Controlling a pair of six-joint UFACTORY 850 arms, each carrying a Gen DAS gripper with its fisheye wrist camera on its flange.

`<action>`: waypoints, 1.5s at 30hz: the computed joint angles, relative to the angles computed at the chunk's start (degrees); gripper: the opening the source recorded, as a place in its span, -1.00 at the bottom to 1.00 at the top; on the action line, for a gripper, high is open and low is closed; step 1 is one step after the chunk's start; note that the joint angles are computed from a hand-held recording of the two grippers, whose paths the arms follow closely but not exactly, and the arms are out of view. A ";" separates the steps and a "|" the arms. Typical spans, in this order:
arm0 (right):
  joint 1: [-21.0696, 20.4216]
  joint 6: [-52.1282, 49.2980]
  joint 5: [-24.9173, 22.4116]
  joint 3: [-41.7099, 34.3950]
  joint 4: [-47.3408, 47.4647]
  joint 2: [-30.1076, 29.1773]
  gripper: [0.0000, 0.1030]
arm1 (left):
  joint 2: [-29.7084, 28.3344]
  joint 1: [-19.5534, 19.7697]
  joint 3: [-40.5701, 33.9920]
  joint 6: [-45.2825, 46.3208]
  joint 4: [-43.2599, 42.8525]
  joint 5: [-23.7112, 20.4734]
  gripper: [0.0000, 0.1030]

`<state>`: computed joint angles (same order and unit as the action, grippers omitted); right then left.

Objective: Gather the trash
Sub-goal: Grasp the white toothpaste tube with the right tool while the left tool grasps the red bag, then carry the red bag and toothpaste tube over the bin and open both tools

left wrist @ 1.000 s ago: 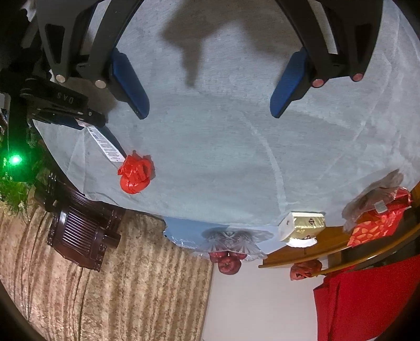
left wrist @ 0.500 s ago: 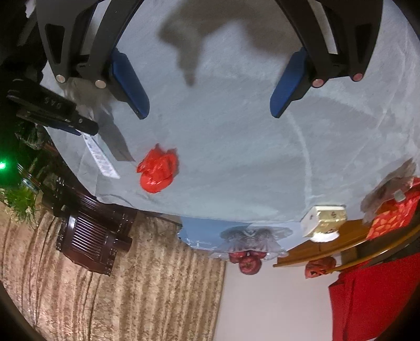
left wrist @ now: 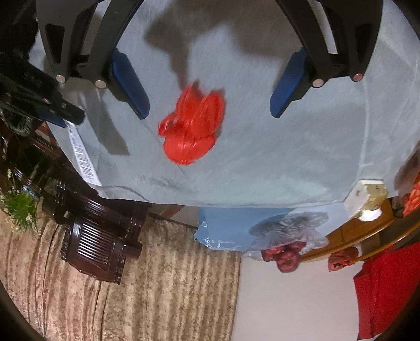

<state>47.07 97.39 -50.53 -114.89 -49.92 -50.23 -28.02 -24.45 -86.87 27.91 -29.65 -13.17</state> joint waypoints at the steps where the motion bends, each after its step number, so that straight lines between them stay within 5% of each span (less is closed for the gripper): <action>1: -0.21 0.29 0.39 0.66 -0.18 0.39 -0.21 | -1.47 -0.34 -1.94 -5.43 5.20 -0.90 0.77; 7: -0.74 1.81 1.69 3.90 -0.46 2.21 -0.21 | -7.22 -1.36 -9.21 -19.07 16.26 -5.38 0.77; 13: -0.56 2.94 2.41 5.67 -0.20 3.21 -0.21 | -10.13 -1.82 -12.92 -23.31 19.92 -9.44 0.71; 17: -0.29 2.94 2.15 5.50 0.14 3.27 -0.21 | -10.39 -1.67 -13.44 -17.02 14.78 -9.89 -0.15; 21: 0.16 3.02 1.60 5.08 -0.57 3.44 -0.21 | -9.17 -1.61 -11.95 -13.75 11.57 -9.77 -0.33; 34: 3.10 4.94 -0.07 7.12 -4.10 6.88 -0.22 | 4.50 -1.10 3.05 6.73 -9.52 -4.61 -0.34; 45: 7.67 7.84 -2.72 11.56 -8.13 12.24 -0.23 | 14.75 -1.21 12.45 17.32 -19.06 -2.55 -0.34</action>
